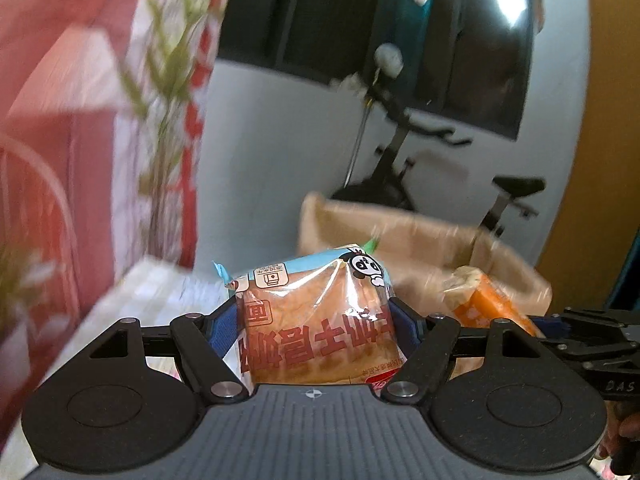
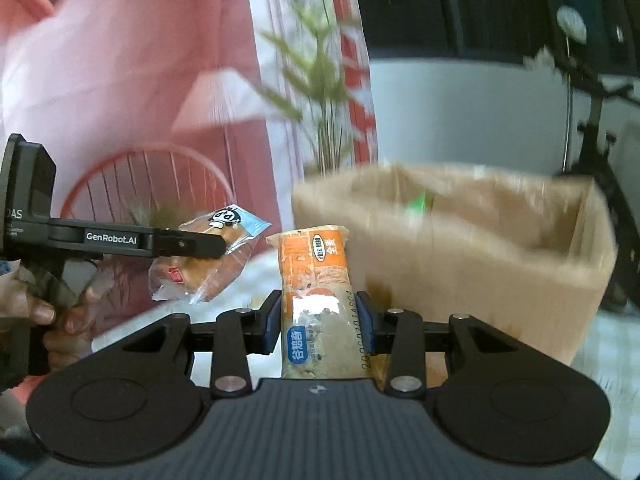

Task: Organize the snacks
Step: 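Lift both packets over the lined box and open both tools to drop them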

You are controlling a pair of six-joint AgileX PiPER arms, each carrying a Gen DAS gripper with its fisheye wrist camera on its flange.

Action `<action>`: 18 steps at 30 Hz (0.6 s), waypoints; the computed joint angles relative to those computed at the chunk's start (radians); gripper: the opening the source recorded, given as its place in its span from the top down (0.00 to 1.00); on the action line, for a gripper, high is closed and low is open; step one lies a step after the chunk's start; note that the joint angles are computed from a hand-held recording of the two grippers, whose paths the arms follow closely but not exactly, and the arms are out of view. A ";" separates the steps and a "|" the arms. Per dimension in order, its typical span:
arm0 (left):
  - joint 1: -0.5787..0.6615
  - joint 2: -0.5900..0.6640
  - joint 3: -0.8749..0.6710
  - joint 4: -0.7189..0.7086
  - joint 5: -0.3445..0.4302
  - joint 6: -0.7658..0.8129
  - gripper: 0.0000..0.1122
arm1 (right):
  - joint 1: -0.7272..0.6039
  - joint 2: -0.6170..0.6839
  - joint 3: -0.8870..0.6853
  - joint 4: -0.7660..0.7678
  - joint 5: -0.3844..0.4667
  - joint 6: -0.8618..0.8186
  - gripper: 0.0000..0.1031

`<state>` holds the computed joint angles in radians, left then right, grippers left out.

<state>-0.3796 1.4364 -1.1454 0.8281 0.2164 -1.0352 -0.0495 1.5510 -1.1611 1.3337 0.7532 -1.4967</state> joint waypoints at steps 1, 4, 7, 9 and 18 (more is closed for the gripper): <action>-0.006 0.016 -0.035 -0.009 0.002 0.015 0.31 | 0.001 0.005 -0.023 0.002 0.001 0.004 0.61; -0.014 0.092 -0.165 -0.166 -0.001 0.176 0.31 | 0.000 0.040 -0.121 -0.014 -0.014 0.040 0.61; -0.013 0.192 -0.318 -0.406 0.027 0.427 0.31 | -0.008 0.089 -0.225 -0.038 -0.059 0.098 0.61; -0.017 0.277 -0.442 -0.526 0.071 0.550 0.31 | -0.008 0.137 -0.317 -0.113 -0.099 0.211 0.61; -0.016 0.631 -0.947 -0.700 0.302 0.751 0.31 | 0.014 0.460 -0.825 -0.658 -0.064 0.815 0.61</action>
